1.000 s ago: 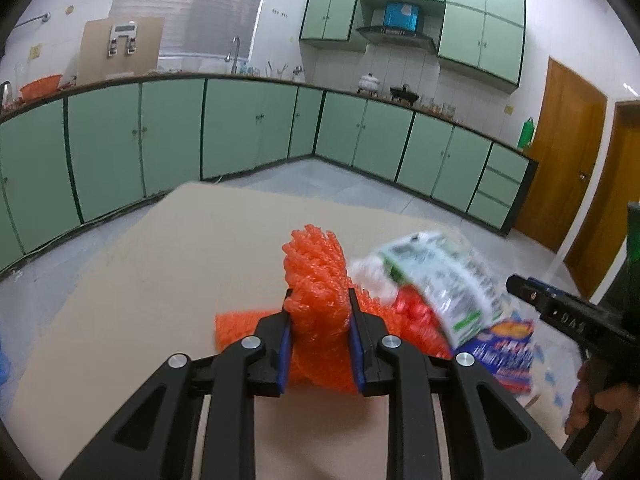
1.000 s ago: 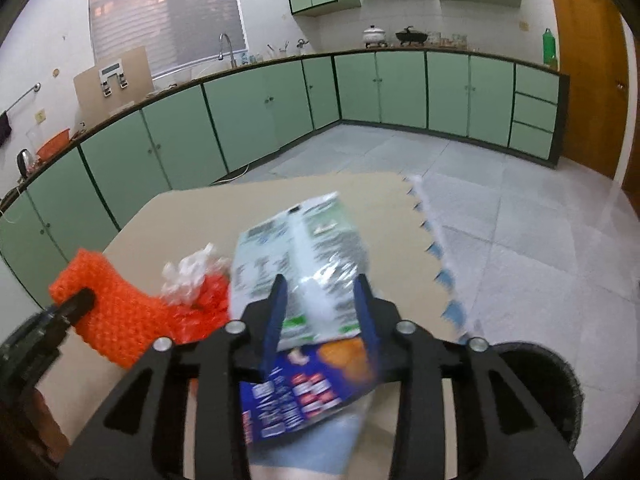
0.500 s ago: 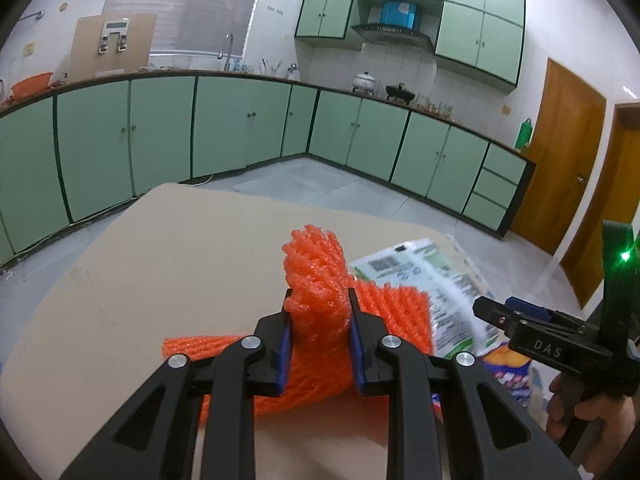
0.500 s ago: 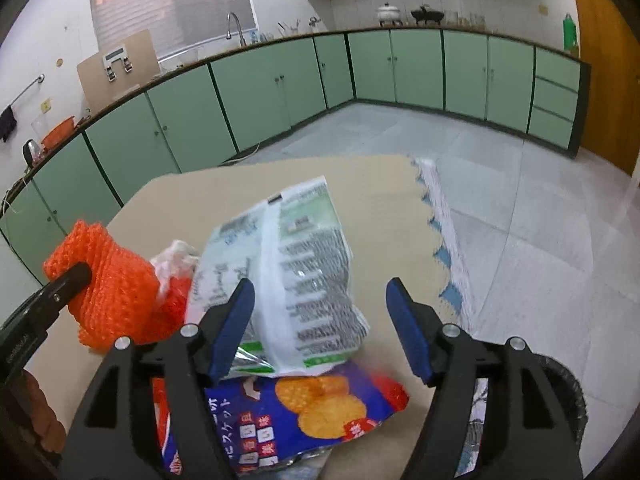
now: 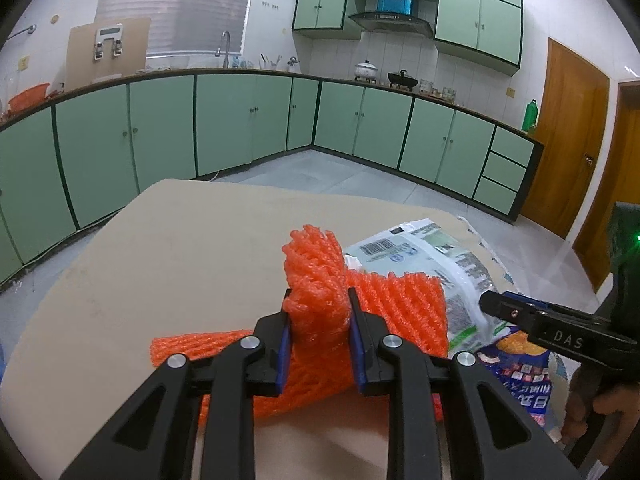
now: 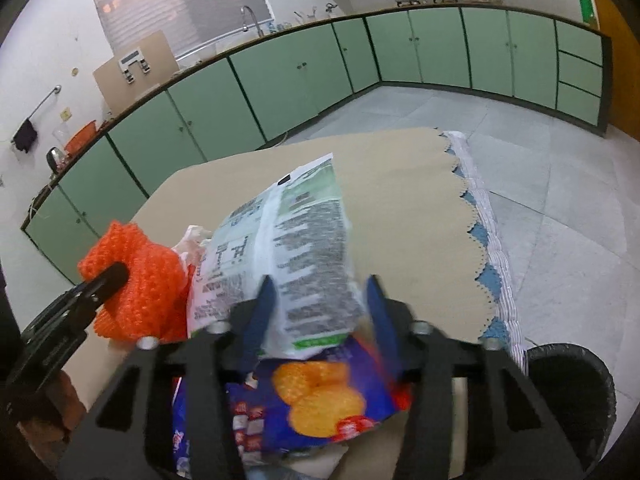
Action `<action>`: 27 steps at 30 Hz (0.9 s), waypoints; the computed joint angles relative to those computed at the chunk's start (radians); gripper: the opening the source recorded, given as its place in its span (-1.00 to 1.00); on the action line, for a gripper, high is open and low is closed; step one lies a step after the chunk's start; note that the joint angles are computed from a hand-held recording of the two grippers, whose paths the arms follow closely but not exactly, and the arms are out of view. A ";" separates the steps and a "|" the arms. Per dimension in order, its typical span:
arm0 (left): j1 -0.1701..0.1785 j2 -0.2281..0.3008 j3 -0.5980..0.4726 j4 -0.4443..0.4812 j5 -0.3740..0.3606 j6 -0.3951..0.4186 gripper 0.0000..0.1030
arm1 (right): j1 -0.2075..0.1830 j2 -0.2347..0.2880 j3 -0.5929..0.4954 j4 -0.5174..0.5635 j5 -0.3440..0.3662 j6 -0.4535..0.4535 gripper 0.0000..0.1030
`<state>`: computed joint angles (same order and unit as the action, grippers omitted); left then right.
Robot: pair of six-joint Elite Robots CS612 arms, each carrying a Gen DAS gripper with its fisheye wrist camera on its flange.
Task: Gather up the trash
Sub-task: 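Grasp the white-green snack bag with the right tool and lift it, then carry the foam net and snack bag over the black bin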
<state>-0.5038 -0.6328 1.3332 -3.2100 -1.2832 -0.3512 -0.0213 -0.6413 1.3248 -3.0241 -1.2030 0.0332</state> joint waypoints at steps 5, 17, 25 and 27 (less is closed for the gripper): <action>-0.001 -0.005 0.005 0.003 0.004 -0.003 -0.53 | 0.006 -0.011 0.017 -0.033 -0.011 -0.043 -0.71; 0.001 -0.023 0.025 -0.023 -0.005 -0.002 -0.53 | 0.003 -0.056 0.090 -0.161 0.011 -0.075 -0.86; -0.004 -0.055 0.068 -0.110 -0.016 0.015 -0.53 | -0.013 -0.095 0.142 -0.258 0.017 -0.025 -0.89; -0.006 -0.064 0.076 -0.135 -0.015 0.016 -0.53 | -0.019 -0.103 0.151 -0.282 0.024 0.003 -0.89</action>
